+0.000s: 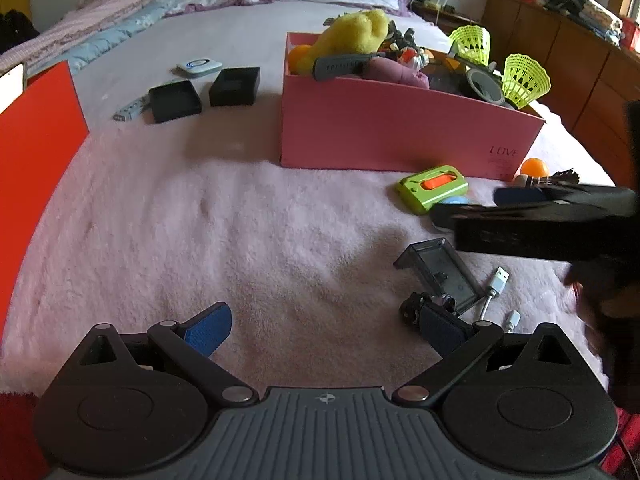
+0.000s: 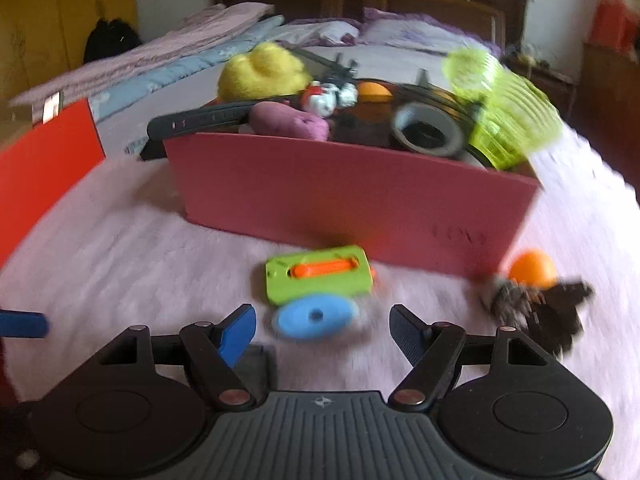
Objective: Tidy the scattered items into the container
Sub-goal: 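Grasp the blue round disc with the right tool while the left tool grasps the small gray stand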
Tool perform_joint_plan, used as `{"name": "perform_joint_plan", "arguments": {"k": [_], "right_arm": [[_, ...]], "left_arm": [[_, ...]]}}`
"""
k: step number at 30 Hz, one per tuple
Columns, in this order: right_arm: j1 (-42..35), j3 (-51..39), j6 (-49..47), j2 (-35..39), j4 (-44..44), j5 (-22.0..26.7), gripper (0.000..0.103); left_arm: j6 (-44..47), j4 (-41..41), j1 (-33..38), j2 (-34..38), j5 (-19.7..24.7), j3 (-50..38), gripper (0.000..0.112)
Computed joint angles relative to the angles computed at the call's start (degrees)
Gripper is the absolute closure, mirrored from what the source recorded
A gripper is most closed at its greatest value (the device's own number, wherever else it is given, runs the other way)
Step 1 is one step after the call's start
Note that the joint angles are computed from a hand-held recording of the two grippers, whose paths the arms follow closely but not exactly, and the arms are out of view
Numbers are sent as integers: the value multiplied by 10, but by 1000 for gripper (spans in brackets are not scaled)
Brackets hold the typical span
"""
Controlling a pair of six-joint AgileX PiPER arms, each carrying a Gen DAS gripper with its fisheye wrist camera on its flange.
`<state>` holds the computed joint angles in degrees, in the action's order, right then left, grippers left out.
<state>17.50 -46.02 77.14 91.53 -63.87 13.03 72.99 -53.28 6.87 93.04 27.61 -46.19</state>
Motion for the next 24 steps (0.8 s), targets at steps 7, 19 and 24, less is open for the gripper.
{"name": "perform_joint_plan", "arguments": {"k": [7, 19, 24], "right_arm": [[-14, -40, -108, 49, 84, -11, 38], [-25, 51, -37, -48, 26, -6, 46], [-24, 128, -111, -131, 109, 23, 46]], "left_arm": [[2, -2, 5, 3, 6, 1, 11], [18, -16, 0, -6, 15, 7, 11], [95, -59, -22, -16, 15, 16, 11]]}}
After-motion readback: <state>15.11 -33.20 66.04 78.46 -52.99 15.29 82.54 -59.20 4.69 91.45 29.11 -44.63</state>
